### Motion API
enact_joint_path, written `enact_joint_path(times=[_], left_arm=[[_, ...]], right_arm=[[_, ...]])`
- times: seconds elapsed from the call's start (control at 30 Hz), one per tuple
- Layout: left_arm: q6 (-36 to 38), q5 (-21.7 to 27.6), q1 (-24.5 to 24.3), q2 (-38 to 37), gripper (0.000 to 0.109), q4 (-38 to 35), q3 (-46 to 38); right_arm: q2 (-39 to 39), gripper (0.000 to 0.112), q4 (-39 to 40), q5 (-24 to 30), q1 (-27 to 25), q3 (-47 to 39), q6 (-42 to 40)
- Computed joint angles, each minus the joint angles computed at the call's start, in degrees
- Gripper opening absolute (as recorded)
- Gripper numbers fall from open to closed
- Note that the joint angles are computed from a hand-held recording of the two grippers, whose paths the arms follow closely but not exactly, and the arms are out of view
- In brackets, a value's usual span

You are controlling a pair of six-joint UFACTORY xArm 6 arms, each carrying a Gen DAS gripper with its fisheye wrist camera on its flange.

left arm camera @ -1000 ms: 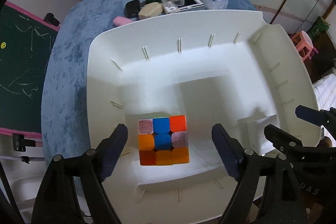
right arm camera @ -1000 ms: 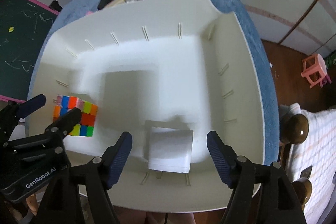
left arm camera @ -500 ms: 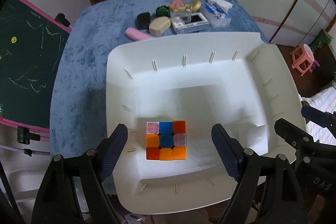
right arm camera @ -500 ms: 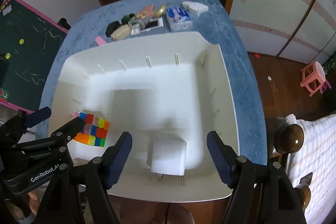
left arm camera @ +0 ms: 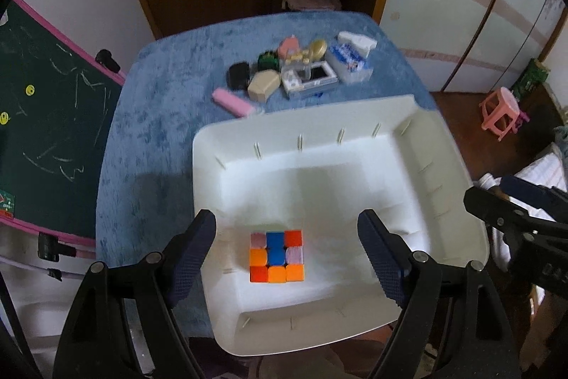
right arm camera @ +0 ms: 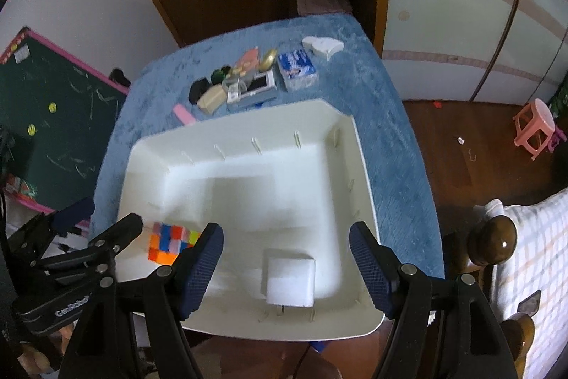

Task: Organize rigid objects
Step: 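Move both tools back toward the remaining items on the table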

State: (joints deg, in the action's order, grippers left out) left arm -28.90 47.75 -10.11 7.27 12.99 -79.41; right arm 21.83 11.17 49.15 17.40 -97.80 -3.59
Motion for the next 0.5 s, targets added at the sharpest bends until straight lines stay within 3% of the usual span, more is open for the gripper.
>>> enact_joint_path(times=[0.3, 0.5], left_arm=[[4.34, 4.16, 2.72, 4.44, 0.085, -2.59, -12.67], [8.29, 10.05, 4.6, 12.86, 0.085, -4.07, -27.66]], right_arm=[[4.59, 0.074, 0.79, 3.32, -1.62, -10.37, 0.5], [12.37, 0.074, -1.95, 8.32, -1.97, -25.14, 2.63]])
